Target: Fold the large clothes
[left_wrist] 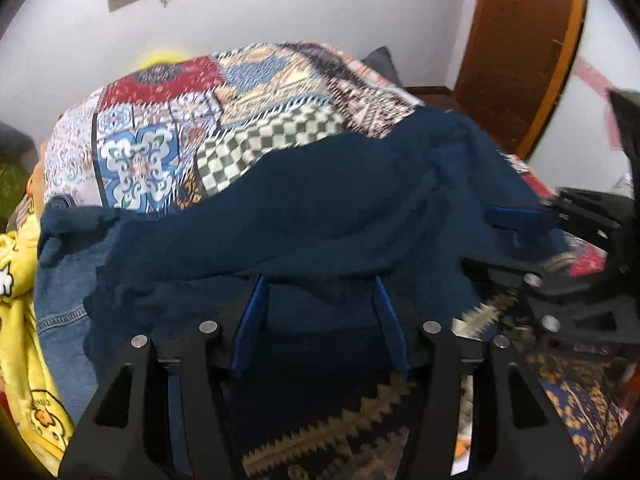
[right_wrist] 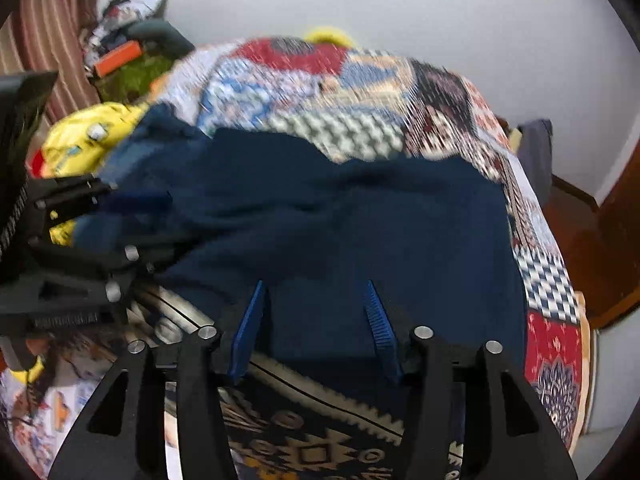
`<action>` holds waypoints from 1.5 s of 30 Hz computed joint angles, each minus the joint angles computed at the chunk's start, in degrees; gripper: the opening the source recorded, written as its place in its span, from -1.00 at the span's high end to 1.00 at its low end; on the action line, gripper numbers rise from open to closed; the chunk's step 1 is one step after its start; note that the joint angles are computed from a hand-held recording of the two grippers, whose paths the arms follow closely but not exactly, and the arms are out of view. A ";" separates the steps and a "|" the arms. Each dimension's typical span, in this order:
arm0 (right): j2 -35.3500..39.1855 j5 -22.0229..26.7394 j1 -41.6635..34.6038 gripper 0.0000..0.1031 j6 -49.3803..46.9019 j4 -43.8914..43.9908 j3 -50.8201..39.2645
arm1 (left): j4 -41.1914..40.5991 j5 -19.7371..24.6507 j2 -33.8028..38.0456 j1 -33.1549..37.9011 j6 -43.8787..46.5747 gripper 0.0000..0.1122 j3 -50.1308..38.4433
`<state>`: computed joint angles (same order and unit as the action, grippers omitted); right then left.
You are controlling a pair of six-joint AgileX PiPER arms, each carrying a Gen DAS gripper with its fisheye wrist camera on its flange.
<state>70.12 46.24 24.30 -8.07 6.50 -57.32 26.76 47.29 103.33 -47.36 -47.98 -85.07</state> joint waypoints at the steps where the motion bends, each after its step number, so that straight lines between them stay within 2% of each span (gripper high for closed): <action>1: -0.42 -0.15 -1.86 -0.17 -2.15 1.91 0.84 | 0.93 0.24 0.58 0.55 -1.06 -0.02 -0.01; 2: -1.13 0.11 -4.51 -0.17 -6.11 5.52 1.73 | 2.13 0.35 0.94 1.08 -2.67 -0.09 0.23; 3: -1.84 0.47 -5.86 -0.17 -7.78 6.84 2.28 | 2.99 -1.10 0.70 2.39 -4.77 -0.25 1.51; 4: -2.59 0.59 -6.70 -0.18 -8.13 6.29 2.75 | 3.39 -2.17 0.28 3.16 -5.95 -0.32 2.55; 6: -4.06 0.32 -6.67 -0.20 -6.04 2.25 3.73 | 7.75 -1.31 -0.15 4.20 -10.94 -0.33 4.15; 8: -5.44 0.23 -8.42 -0.43 -5.61 0.32 5.06 | 7.56 -2.22 -0.95 5.46 -11.16 -0.35 5.64; 9: -5.92 0.48 -10.74 -0.47 -7.47 1.84 5.62 | 6.95 -3.06 -1.73 6.24 -10.90 -0.35 6.79; 11: -6.66 1.69 -14.34 -0.47 -9.35 3.69 6.17 | 8.75 -2.04 -2.41 5.91 -11.56 -0.35 7.76; 13: -7.60 3.18 -19.26 -0.47 -11.60 5.60 6.86 | 13.34 1.60 -3.01 4.12 -13.72 -0.35 8.71; 16: -8.57 4.58 -23.78 -0.47 -10.55 3.08 7.58 | 16.23 4.97 -4.69 3.24 -15.68 -0.35 11.45; 18: -9.22 5.92 -26.78 -0.47 -10.16 1.51 7.66 | 15.38 4.34 -7.65 4.47 -16.45 -0.35 15.36; 22: -10.80 10.82 -35.39 -0.47 -17.09 7.11 6.10 | 14.59 5.38 -12.93 6.80 -19.51 -0.35 22.06; 25: -13.16 13.69 -38.08 -0.47 -19.03 8.55 4.59 | 12.49 7.03 -18.68 8.69 -20.91 -0.34 27.11; 28: -15.66 16.21 -39.31 -0.47 -20.58 10.50 2.80 | 8.32 5.52 -26.66 10.56 -20.94 -0.34 31.77; 31: -16.92 17.21 -36.88 -0.47 -18.89 10.62 0.45 | 5.97 6.05 -34.03 9.23 -22.43 -0.34 34.03; 34: -18.38 18.20 -33.53 -0.47 -16.42 10.85 -1.74 | 5.20 7.23 -39.25 4.41 -26.09 -0.34 34.62; 38: -19.54 17.93 -26.03 -0.47 -10.67 8.83 -3.65 | 1.89 4.19 -42.79 -0.49 -28.90 -0.34 35.08; 41: -20.14 16.89 -18.86 -0.47 -4.92 5.11 -3.82 | -2.20 -0.85 -43.84 -2.57 -29.38 -0.34 36.65; 44: -20.15 15.21 -11.27 -0.47 1.10 0.24 -3.17 | -8.99 -8.79 -43.92 -1.81 -28.43 -0.34 40.40; 45: -20.14 14.67 -7.98 -0.47 3.80 -2.33 -2.84 | -13.75 -13.40 -43.90 0.04 -26.00 -0.34 42.78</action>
